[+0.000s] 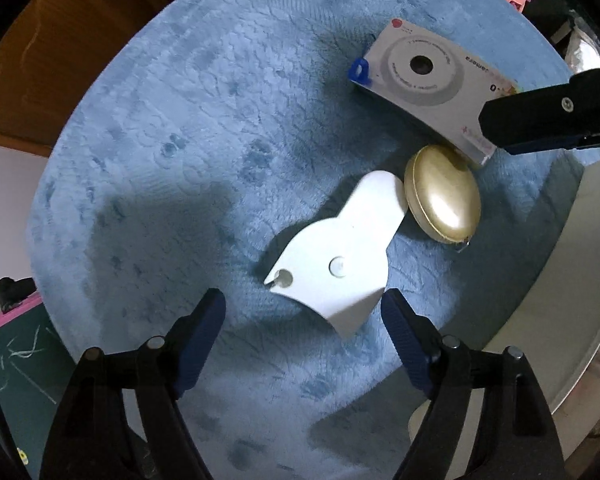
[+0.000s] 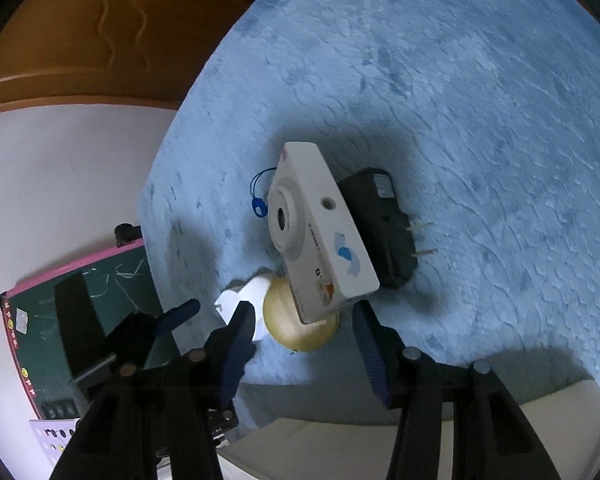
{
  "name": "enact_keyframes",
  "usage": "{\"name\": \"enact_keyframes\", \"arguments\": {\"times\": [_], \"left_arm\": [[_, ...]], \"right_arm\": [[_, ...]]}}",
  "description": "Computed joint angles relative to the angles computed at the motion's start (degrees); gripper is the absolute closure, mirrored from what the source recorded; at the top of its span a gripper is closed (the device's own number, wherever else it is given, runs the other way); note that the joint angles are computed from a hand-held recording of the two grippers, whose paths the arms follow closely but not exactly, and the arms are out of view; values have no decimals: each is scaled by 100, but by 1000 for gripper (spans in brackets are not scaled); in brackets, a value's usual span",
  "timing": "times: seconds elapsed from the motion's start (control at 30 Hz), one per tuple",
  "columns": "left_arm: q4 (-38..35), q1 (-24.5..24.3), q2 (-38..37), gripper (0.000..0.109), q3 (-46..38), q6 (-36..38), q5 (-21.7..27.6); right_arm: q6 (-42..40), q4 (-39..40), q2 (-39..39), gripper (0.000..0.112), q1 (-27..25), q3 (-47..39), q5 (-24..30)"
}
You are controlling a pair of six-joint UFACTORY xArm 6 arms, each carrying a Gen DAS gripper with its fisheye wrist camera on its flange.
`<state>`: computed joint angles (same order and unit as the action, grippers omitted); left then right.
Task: Organize rigid objects
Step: 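Grasp the white plastic bracket with the left gripper while the right grasps the white toy box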
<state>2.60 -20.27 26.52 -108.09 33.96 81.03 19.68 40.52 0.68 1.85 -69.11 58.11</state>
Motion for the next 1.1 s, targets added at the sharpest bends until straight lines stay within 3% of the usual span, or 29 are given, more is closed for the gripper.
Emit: {"name": "enact_keyframes", "arguments": {"times": [0.3,0.47,0.67,0.77,0.97,1.1], "left_arm": [[-21,-47,154,26,-18,96,4],[-14,-109,59,27,247,71,-258],[-192,-128,-5,42,250,103,-207],[-178,-166,-272,42,647,73,-503],[-306,-27,-385,42,741,-17,-535],[-298,2,-466,42,845,-50,-532]], "right_arm": [[-2,145,251,60,52,-171,-114],[45,372,429,60,39,-267,-125],[113,567,548,60,61,-275,-214],[123,434,535,82,92,-263,-258],[42,227,285,86,124,-102,-530],[-157,333,169,87,45,-79,-435]]}}
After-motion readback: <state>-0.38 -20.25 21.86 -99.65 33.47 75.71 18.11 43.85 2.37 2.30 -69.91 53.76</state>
